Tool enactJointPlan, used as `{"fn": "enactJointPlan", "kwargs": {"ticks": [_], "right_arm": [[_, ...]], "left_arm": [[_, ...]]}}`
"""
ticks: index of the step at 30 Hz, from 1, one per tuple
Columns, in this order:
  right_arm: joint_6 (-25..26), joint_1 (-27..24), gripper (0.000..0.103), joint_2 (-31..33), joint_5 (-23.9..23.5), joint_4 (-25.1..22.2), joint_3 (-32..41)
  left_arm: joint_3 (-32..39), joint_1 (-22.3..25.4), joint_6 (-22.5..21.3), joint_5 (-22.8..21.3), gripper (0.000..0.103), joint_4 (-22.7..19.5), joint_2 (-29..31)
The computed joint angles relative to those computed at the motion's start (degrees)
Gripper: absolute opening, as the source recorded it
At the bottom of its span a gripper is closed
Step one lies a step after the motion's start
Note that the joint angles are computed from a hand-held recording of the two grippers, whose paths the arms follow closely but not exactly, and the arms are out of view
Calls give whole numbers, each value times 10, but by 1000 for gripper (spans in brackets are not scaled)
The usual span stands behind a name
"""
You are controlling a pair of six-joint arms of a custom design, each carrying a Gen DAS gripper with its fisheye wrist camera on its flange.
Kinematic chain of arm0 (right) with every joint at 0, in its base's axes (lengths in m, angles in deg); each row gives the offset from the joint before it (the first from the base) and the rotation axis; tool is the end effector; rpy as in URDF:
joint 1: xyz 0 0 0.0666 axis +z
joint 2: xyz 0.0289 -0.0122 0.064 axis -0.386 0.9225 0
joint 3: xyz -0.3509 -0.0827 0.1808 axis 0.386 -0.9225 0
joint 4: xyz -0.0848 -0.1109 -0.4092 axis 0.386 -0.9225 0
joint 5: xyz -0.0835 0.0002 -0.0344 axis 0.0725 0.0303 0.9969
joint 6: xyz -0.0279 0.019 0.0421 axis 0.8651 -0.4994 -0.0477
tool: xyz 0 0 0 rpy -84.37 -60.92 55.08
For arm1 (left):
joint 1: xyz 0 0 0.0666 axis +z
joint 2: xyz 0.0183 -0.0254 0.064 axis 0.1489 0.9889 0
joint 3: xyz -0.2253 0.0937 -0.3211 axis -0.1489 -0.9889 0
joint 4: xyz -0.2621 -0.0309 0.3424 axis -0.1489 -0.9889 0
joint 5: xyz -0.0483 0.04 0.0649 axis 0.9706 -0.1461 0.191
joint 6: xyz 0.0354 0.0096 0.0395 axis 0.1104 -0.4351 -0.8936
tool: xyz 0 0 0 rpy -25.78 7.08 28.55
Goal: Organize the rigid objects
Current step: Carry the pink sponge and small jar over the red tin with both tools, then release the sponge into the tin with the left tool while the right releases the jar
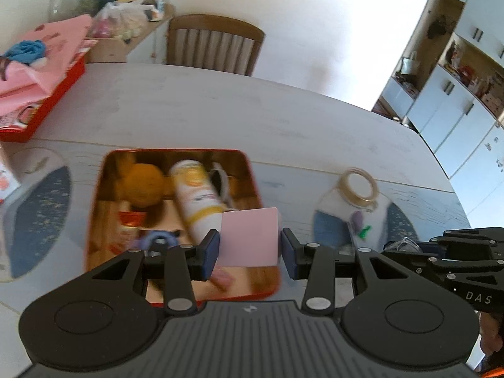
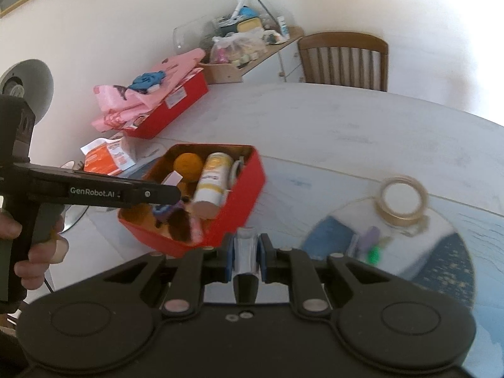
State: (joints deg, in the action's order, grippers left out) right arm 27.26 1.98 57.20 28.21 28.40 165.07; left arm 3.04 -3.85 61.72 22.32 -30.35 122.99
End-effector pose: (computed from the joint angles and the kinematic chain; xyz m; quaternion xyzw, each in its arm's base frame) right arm 0.4289 0.2129 0.4583 -0.2832 0.8715 0.2625 0.3025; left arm 0.3679 -0.0801 0.4705 -0.0733 0.9345 -0.0822 0.3384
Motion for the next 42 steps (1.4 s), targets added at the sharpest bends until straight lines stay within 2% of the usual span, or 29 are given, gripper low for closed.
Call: {"fn": "enactJointPlan", "kwargs": {"ticks": [7,16,20,25,33,42], "right_arm": [[-17,52,15,30,32,16,29],[-5,111,15,87,94,19,76],[10,131,15,111,124,13,89],[21,145,15,132,150,6,100],[23,153,15,150,164,-3,105],[23,158,16,157,181,-9,100]], "left_arm": [[-7,67,-47,17,41,-5,-9],[3,134,-113,39,41,-1,23],[12,141,-143,45,41,-3,47],[15,138,-159,56,41,-8,66],[20,131,-173,56,41,-8,88],[25,132,-165,57,41,-16,106]]}}
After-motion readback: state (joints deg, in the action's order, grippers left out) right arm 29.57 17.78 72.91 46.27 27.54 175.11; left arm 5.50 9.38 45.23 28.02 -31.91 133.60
